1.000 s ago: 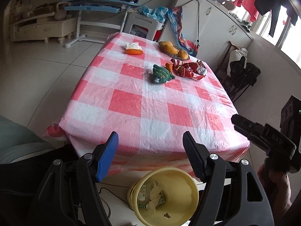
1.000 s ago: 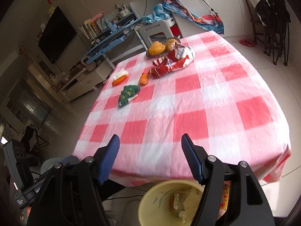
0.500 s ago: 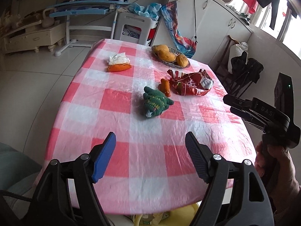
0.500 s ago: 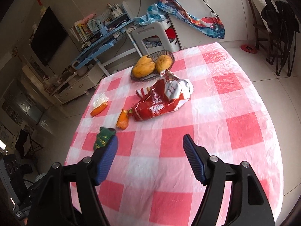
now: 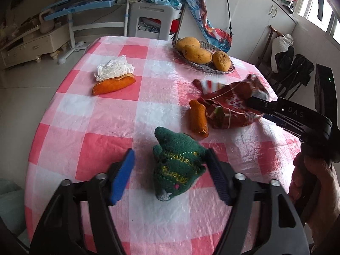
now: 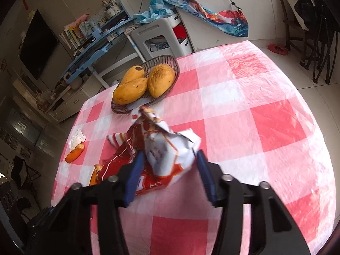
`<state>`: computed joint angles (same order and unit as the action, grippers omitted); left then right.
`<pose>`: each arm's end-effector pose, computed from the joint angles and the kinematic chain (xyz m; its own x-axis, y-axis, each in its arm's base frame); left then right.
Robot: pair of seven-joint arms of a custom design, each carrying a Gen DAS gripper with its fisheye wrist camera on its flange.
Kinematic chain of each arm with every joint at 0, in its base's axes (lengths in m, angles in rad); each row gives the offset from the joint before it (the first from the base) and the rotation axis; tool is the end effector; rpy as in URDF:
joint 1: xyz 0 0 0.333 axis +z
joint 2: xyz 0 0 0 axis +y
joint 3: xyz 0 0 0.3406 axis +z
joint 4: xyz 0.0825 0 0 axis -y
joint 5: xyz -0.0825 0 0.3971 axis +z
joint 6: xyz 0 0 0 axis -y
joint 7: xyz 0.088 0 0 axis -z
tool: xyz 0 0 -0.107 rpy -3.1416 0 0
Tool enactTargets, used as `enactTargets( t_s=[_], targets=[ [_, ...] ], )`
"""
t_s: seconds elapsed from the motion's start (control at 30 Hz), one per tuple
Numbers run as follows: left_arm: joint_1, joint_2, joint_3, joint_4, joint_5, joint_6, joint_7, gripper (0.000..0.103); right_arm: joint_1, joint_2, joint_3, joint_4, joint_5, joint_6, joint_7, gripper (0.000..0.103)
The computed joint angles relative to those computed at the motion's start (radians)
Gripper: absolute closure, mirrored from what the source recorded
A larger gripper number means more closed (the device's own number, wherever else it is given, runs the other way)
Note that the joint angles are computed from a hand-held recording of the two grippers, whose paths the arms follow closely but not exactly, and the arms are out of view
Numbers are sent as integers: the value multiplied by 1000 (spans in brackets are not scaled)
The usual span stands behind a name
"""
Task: Collect trash
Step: 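Grasp the green plush toy with the left tool while the right tool grasps the red snack bag, then carry the green plush toy with the left tool while the right tool carries the snack bag over the basin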
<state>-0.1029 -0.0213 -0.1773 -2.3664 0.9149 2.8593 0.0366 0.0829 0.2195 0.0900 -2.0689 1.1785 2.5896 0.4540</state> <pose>0.4984 -0.1887 0.3911 0.3485 -0.9158 0.2000 -0.7140 -0.3975 -0.5764 0.6103 0.0870 0.3638 0.4245 -0.8065 -0.4116 -0.8031 -0.1254 -0.5825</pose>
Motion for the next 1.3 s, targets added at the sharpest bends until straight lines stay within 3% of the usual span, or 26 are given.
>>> enactTargets(
  t_s=[0.03,0.1,0.17,0.3,0.43,0.5,0.67,0.77,1.0,1.17,1.3],
  targets=[
    [1,3,0,5,18,0,-7,74,-3,-3,3,-1,11,-13,-14,67],
    [4,4,7,-7,-14,50,29,75,-3,-21,4,-13,24,-26,-46,71],
    [10,-19,4,-20,46,47,-34,76,-3,-48,2,-28,61,-30,-91,74],
    [50,-86,-12,-86,110,133,-126,76,3,-109,-22,-73,137,-56,-157,75],
    [141,-168,-79,-155,231,234,-290,76,6,-156,-56,-120,159,-107,-158,75],
    [166,-211,-107,-189,228,250,-306,76,7,-193,-72,-151,162,-132,-168,75],
    [152,-341,-139,-309,92,223,-262,76,6,-303,-119,-244,157,-198,-197,75],
    [99,-404,-133,-367,-13,177,-202,76,8,-385,-146,-327,122,-231,-213,75],
    [32,-568,-165,-468,-175,105,-128,76,42,-644,-187,-577,-28,-187,-326,74],
    [-1,-657,-179,-517,-264,81,-78,76,60,-793,-208,-721,-183,-161,-312,74],
    [-32,-706,-202,-538,-327,59,-36,76,58,-898,-149,-826,-351,-88,-254,73]
  ],
)
